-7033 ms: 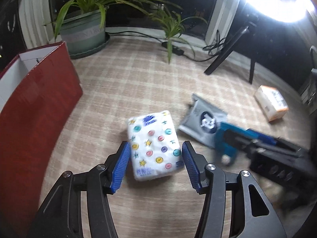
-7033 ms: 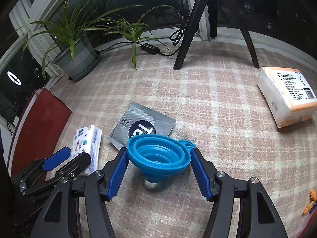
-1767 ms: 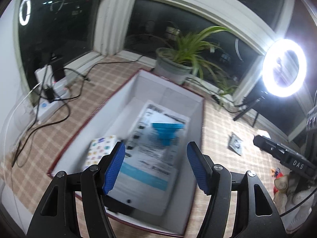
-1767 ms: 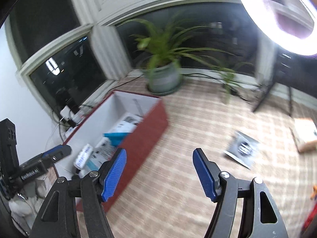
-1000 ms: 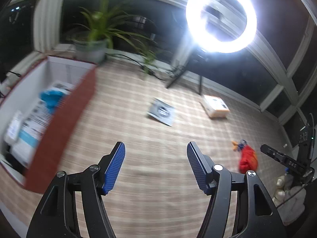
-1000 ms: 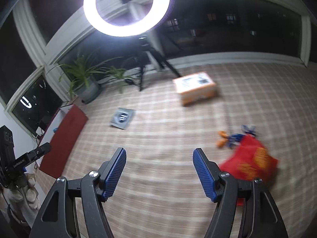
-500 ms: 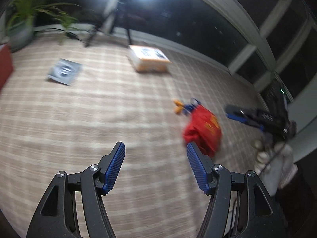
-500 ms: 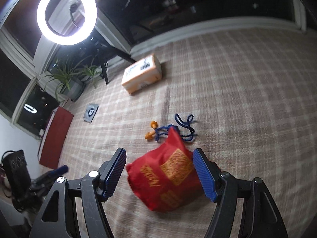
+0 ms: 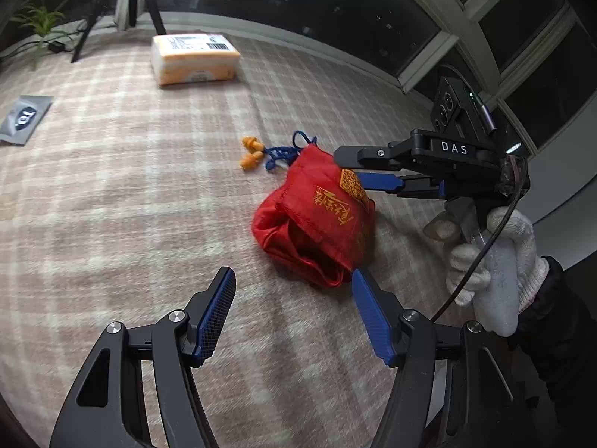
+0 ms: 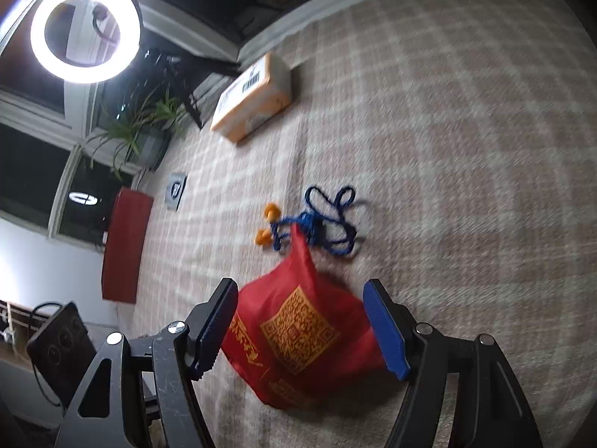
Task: Organize soft objects
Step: 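Grasp the red pouch with the right gripper while the left gripper grips it too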
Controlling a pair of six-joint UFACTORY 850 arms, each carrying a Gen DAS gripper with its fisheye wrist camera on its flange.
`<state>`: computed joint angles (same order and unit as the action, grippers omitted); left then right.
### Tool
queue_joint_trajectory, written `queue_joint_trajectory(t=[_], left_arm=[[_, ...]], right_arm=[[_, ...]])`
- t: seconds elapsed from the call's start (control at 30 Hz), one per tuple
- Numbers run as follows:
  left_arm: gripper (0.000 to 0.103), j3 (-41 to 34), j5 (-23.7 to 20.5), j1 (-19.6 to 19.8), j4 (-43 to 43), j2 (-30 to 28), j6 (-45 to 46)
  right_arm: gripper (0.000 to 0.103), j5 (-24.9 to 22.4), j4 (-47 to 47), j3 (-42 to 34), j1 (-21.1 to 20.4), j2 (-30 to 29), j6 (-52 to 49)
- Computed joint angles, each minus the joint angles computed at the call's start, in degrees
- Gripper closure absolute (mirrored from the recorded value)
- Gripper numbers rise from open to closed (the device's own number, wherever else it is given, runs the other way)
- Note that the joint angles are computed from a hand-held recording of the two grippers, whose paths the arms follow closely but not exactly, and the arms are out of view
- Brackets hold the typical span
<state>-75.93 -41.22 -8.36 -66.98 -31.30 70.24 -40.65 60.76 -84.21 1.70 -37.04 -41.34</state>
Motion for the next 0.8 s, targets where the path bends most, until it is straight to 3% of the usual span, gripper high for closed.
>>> queue_joint_trajectory(t=[0.3,0.47,0.8], left_arm=[[0.038,-2.5,1.5,-1.6,1.9,-3.0,-1.1],[0.039,-3.8,1.9,-2.2,2.0,-4.4,-0.2],[0.05,-2.5,4.0,-3.1,-1.2,-3.5,7.7]], right_arm=[[0.037,-5.0,2.6,3.2,-0.2,1.4,-2.1],[0.037,-5.3,3.5,4.9,0.7,2.2,-3.2],[0.053,-3.6,4.8,6.7,2.3,3.4,-4.4]])
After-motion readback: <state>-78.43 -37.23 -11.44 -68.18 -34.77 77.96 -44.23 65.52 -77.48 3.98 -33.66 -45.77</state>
